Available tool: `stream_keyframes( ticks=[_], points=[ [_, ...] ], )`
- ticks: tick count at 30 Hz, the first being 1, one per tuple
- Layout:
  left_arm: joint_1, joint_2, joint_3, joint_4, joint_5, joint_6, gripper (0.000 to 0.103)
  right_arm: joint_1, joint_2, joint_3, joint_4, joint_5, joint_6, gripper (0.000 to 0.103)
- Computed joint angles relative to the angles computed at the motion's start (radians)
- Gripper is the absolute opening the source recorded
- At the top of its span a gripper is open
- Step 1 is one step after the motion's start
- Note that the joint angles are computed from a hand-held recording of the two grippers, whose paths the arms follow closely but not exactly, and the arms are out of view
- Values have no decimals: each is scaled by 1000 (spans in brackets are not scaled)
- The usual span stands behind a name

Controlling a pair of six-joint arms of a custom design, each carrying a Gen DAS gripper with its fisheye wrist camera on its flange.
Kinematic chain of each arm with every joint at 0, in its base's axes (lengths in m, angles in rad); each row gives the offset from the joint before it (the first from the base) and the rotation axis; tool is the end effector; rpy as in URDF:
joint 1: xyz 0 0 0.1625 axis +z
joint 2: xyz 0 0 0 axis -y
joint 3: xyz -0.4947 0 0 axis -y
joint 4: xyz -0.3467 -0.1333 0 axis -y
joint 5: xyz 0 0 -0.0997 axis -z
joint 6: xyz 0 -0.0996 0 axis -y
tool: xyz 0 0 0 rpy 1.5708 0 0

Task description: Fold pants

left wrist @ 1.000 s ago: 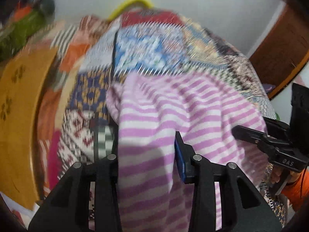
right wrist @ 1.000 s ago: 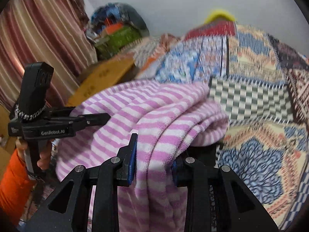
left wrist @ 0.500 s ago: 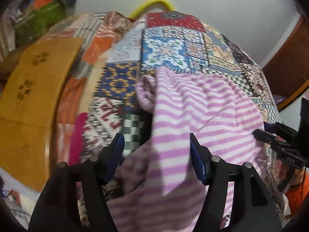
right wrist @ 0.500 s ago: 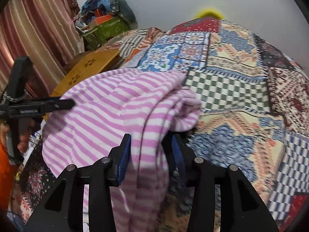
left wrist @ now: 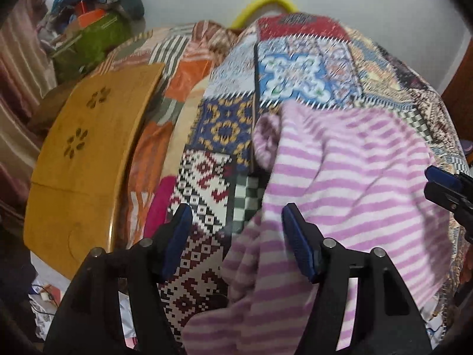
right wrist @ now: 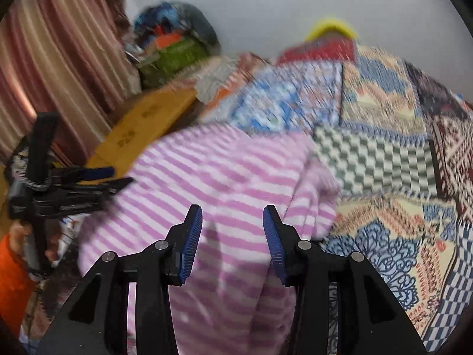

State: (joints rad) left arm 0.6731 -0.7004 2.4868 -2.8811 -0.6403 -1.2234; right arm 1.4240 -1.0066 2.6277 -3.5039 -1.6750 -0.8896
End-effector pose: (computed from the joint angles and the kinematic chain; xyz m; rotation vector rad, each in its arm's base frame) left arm -0.1528 -0.3945 0.0441 -0.0923 2.2147 -0.7031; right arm 0.0671 -0.3864 0.1706 1.0233 -2.6924 0.3191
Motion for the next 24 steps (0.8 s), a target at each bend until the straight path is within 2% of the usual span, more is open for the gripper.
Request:
stream_keyframes(
  ticks=[4,7,10,14,18,24],
  points=[
    [21,34,56,-186,-31,36,65,-34,32,-26,8,-77,-17,35],
    [8,22,64,-185,-35,0,64,-37,0,-26,21,-96,-22,37],
    [-46,-11,84,-164,-34,-60,63,-32,-82,-23,75,-95,-11,38],
    [-175,-77,117,-93,-23,-177,63,-28,-242,9,141,-40,-45,39],
    [-343,-171,114,93,-7,-340,63,-24,-479,41,252,64,-88,40],
    [-614,-289,-30,640,9,-605,63,-11,-851,34,519,227,-137,43]
  ],
)
